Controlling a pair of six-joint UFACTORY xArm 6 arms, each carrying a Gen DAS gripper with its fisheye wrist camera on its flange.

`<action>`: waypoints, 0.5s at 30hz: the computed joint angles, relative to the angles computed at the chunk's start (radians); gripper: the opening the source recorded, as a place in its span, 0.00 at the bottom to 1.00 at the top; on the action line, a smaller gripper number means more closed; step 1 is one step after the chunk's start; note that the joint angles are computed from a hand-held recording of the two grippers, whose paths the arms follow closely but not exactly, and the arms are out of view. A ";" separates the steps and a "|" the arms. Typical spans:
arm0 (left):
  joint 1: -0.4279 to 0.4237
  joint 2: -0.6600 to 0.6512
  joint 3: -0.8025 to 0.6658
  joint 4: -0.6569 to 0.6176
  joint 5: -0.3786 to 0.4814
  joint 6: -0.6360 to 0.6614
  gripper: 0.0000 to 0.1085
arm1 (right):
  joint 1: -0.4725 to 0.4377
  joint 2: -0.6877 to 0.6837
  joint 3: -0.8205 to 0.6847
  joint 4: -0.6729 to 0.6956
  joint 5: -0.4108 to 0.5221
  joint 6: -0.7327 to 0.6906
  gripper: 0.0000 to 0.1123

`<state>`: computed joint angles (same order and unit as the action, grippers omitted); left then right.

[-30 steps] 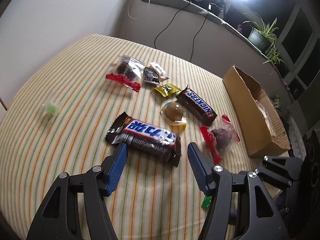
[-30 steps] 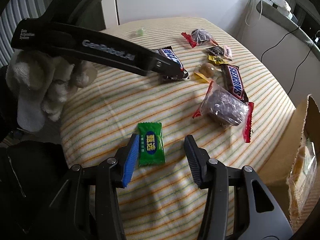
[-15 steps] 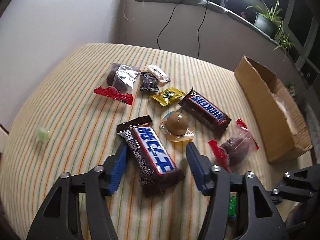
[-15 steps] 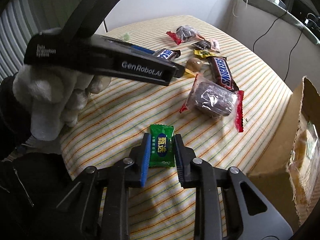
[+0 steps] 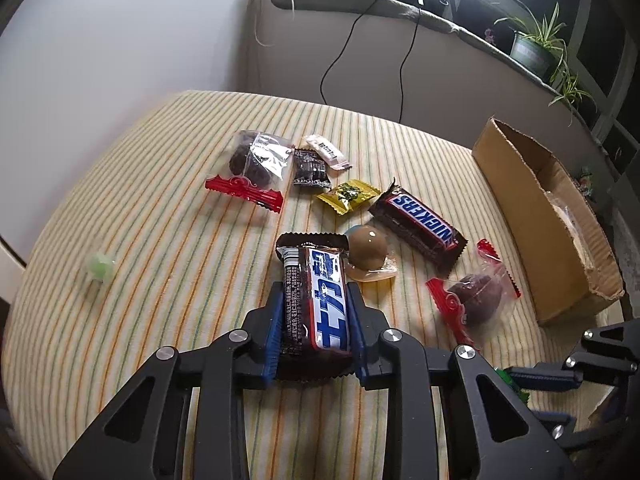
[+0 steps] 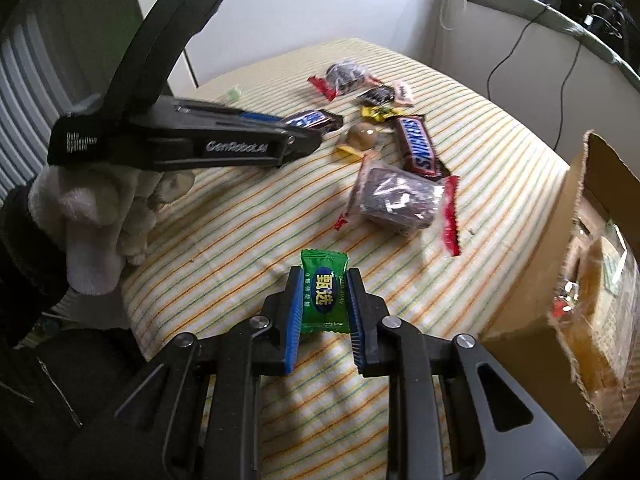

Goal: Organize snacks
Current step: 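Grasp the green candy with right tool while left grasps a Snickers bar, then carry the Snickers bar and green candy toward the box with both tools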

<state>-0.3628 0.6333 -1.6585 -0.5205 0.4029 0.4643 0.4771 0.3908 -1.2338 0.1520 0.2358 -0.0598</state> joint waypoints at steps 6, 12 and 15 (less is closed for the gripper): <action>-0.004 -0.037 0.033 -0.061 -0.014 0.051 0.25 | -0.014 -0.060 0.068 0.006 -0.048 0.020 0.19; -0.028 -0.073 0.053 -0.124 -0.021 0.115 0.25 | -0.039 -0.138 0.159 -0.040 -0.108 0.090 0.19; -0.047 -0.079 0.045 -0.150 -0.013 0.147 0.25 | -0.068 -0.187 0.212 -0.101 -0.137 0.158 0.19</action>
